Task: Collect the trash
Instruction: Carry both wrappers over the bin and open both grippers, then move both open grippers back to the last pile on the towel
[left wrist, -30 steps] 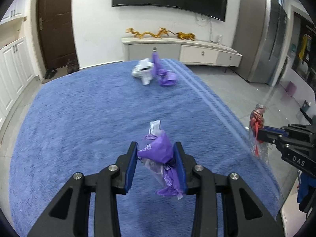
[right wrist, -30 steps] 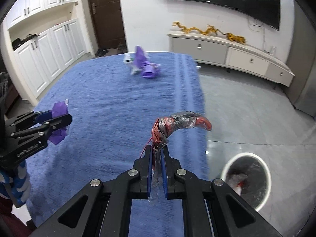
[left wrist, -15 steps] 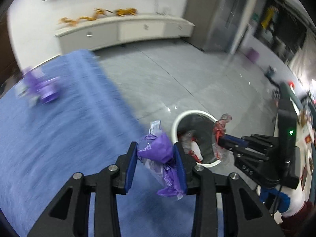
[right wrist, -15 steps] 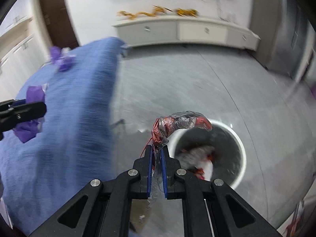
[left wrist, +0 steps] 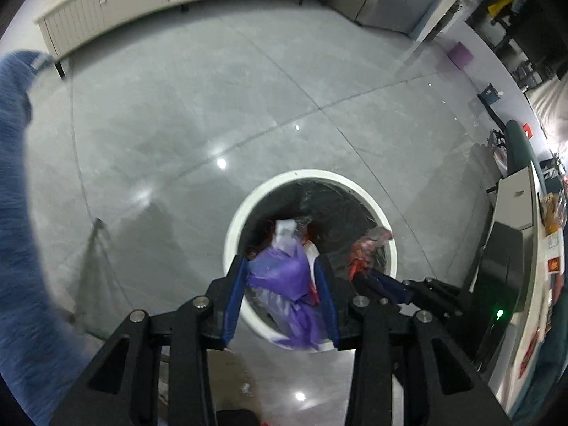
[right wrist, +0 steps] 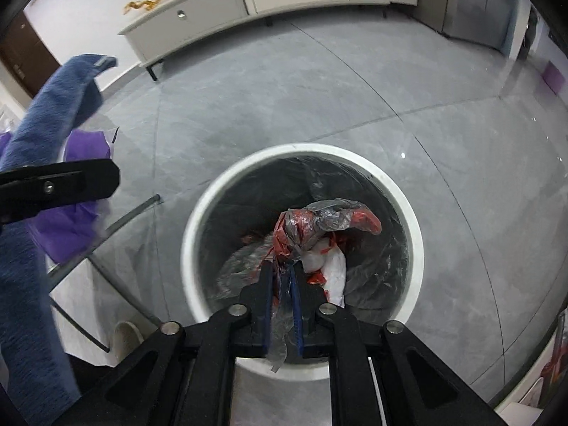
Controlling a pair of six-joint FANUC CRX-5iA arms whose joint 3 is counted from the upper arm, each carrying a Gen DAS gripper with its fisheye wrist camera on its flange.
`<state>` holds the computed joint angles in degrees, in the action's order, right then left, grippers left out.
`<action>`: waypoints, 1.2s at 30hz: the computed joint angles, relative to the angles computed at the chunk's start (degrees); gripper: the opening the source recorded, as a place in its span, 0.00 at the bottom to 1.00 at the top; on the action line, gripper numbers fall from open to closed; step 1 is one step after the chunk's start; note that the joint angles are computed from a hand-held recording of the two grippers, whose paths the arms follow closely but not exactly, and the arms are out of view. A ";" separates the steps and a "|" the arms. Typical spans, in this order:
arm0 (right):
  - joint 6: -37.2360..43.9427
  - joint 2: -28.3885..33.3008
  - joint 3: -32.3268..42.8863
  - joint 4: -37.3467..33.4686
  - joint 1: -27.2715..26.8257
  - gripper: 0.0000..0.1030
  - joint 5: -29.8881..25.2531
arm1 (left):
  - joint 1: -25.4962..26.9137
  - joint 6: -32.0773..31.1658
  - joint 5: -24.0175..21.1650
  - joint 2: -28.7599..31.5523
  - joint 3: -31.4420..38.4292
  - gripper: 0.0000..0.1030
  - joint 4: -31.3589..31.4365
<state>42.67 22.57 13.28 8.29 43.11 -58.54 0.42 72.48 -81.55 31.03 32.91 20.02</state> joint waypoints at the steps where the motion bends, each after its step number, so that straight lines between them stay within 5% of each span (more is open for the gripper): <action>1: 0.02 0.46 0.26 -0.25 -0.24 0.17 -0.36 | -0.07 0.50 -0.76 1.07 0.78 0.41 0.59; 4: -0.50 0.93 -0.12 -0.11 -0.80 0.36 -0.07 | -0.20 1.28 -0.63 2.24 0.63 0.52 2.02; 9: -2.89 0.32 -1.15 1.49 -0.31 0.36 -0.07 | 0.02 -0.31 2.53 0.16 -2.14 0.52 3.11; 15: -8.22 -2.83 -4.15 9.14 3.00 0.44 1.60 | 3.14 -5.12 10.53 -9.63 -11.88 0.52 5.37; 23: -16.00 -5.31 -4.58 22.36 10.38 0.61 0.58 | 12.65 -15.74 19.69 -24.66 -27.05 0.52 10.89; 29: -16.95 -4.18 0.05 28.04 15.59 0.72 0.63 | 22.08 -23.42 19.92 -31.94 -32.90 0.52 12.85; 36: -11.51 1.36 11.28 29.27 19.64 0.72 0.37 | 33.51 -28.16 21.07 -36.49 -37.40 0.52 16.63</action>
<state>31.16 23.93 24.56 37.56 62.75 -58.17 33.93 44.32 -60.48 -5.46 -4.49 36.65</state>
